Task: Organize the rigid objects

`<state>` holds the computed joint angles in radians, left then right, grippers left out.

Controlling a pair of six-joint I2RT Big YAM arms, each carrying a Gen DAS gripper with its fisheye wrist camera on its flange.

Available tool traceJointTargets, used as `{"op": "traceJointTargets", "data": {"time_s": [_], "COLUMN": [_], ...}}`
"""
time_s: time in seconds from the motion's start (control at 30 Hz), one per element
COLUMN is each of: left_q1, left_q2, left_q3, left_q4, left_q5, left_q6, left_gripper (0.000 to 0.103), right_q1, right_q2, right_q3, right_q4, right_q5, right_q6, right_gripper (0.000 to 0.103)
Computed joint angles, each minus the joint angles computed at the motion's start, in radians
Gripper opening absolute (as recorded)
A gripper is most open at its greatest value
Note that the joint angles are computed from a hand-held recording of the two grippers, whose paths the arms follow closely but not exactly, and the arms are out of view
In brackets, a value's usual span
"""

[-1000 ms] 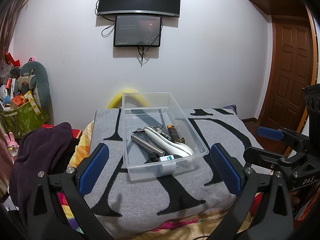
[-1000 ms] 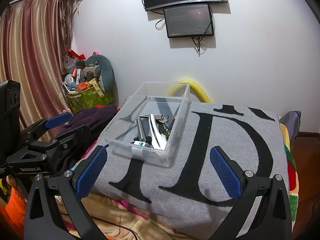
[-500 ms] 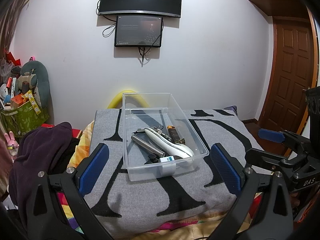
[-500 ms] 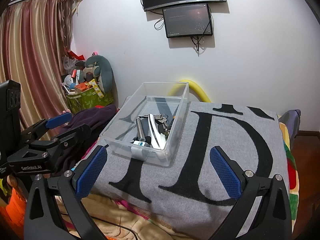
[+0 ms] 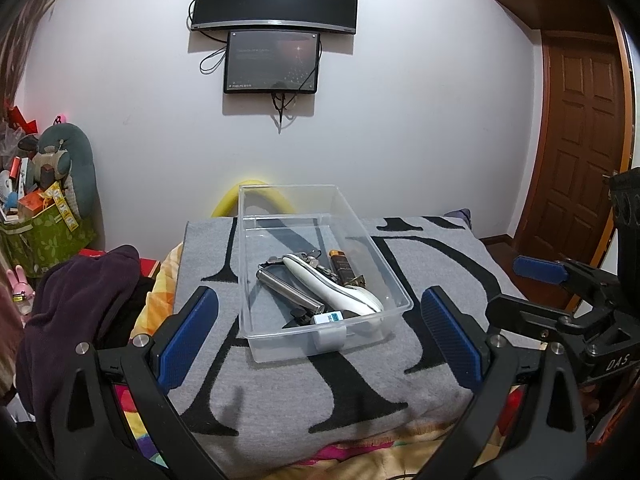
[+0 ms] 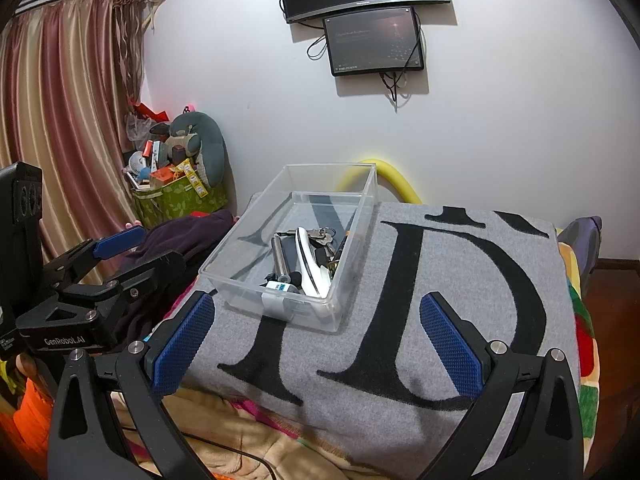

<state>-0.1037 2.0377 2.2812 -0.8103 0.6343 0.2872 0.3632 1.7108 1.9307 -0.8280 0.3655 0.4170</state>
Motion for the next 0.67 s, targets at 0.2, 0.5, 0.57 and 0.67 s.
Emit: {"op": "traceJointTargets", "data": {"time_s": [0.2,0.5,0.57,0.67], "left_q1": [-0.001,0.001,0.001,-0.001], "left_q2": [0.003,0.005,0.002,0.000], "left_q3": [0.003,0.006,0.002,-0.003], "left_q4": [-0.008,-0.014,-0.012,-0.010], "left_q5": [-0.001,0.007,0.009,0.007], "left_q6": [0.006,0.009,0.010,0.013], "left_gripper": [0.103,0.103,0.103,0.103], "right_q1": [0.005,0.008,0.009,0.013], "right_q2": [-0.001,-0.003,-0.003,0.000], "right_q3": [-0.005,-0.008,-0.008,-0.003], "right_q4": [0.001,0.003,0.005,0.003], "right_q5": [0.008,0.011,0.012,0.015], "right_q6": [0.020,0.027,0.026,0.027], "right_gripper": [0.103,0.103,0.103,0.103]}}
